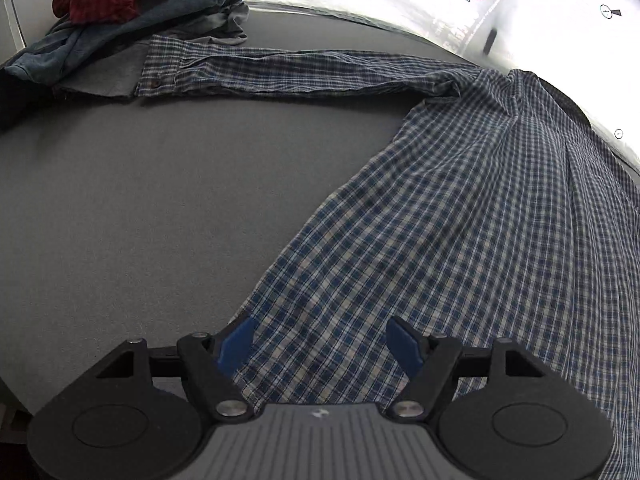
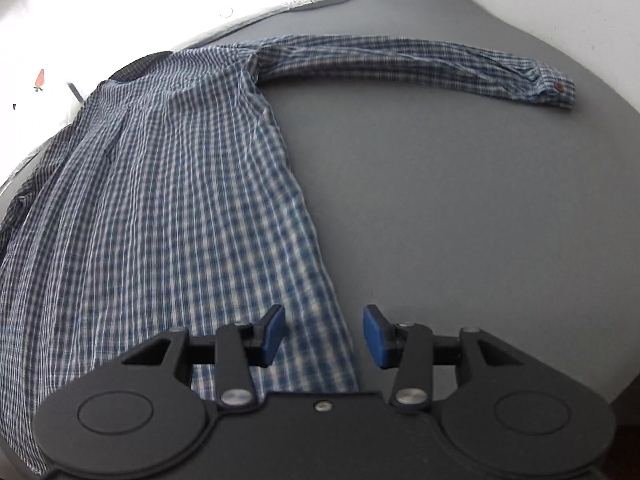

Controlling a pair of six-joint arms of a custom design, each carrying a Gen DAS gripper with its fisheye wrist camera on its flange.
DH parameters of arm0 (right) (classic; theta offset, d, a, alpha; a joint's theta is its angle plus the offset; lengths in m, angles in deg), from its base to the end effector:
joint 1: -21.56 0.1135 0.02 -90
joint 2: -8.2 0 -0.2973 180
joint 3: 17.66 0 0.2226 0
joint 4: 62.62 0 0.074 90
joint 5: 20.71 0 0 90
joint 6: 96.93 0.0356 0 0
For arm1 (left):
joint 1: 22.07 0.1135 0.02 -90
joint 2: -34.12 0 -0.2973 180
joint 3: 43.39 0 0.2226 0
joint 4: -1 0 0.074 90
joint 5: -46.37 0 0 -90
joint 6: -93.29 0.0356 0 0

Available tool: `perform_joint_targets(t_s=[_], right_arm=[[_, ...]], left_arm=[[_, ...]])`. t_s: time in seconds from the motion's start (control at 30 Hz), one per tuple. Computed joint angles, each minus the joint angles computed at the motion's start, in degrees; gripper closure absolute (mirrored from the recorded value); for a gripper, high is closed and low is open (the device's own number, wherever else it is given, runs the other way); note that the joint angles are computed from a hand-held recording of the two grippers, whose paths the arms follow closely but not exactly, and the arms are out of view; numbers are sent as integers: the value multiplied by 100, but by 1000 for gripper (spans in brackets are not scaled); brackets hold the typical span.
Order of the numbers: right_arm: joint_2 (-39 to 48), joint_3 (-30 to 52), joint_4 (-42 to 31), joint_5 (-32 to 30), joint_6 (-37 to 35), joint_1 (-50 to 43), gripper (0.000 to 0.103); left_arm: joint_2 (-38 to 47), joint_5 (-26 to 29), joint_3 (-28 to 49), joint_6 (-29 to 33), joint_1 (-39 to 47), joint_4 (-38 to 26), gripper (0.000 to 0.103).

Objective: Fold clothes
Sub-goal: 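Grasp the buttoned sleeve cuff beside the clothes pile with the left tool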

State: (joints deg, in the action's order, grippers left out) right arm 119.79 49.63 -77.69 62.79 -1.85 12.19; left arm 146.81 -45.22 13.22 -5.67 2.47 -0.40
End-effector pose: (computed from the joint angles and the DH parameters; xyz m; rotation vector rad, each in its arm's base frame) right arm 0.3405 -0.0521 0.1404 0.2870 2.5853 0.1209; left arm 0.2887 0.1329 0.1107 -0.7534 2.4671 0.1374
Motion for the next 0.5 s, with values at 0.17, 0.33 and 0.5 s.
perform_joint_targets(t_s=[0.17,0.33,0.5], right_arm=[[-131,-372,562,739,-238,436,103],[-113,122,120,922,-197,116,103],[279,883,-745,1180,-458,-59,94]], left_arm=[[13,-105,-255,518,-5,435,101],[-419,-183,-200,186,24,-431,103],[-835,-839,-912,65,-99,-281,98]])
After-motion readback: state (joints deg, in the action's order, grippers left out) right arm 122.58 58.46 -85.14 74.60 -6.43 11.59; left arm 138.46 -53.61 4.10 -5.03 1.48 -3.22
